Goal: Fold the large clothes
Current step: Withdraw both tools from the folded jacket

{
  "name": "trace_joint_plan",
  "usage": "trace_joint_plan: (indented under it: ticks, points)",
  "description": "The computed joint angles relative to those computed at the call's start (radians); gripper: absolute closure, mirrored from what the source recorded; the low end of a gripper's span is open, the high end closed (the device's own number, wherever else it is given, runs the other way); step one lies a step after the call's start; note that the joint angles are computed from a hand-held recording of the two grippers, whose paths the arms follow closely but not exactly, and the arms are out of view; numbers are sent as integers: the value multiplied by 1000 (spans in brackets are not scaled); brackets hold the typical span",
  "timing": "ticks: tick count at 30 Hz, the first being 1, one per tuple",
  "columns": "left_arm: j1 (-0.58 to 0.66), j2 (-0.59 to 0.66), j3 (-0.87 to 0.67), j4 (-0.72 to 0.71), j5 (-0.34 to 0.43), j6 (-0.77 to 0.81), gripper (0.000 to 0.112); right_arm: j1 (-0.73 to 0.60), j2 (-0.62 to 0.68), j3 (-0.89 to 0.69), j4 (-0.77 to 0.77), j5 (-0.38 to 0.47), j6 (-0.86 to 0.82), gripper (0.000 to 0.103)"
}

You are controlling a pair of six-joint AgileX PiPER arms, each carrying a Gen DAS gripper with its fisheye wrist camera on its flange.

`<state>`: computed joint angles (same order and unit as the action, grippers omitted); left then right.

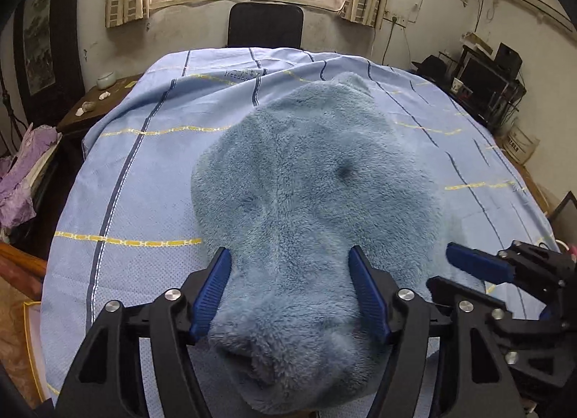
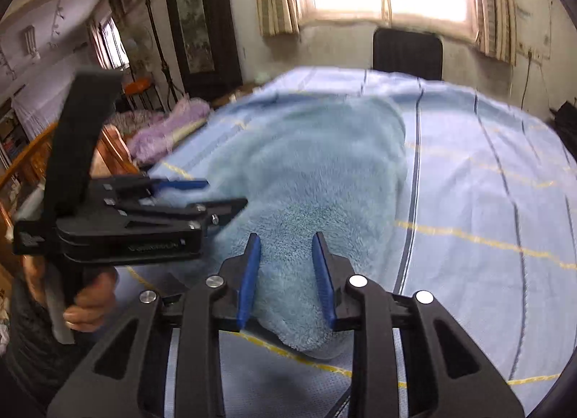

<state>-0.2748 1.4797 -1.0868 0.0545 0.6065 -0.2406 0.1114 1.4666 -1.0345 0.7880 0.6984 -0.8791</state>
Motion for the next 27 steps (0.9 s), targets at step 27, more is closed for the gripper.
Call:
trace_joint_plan:
  ticks: [27]
  points:
    - [-138,-54,36,333,5,-317,43,-170,24,52,319,179,-255,52]
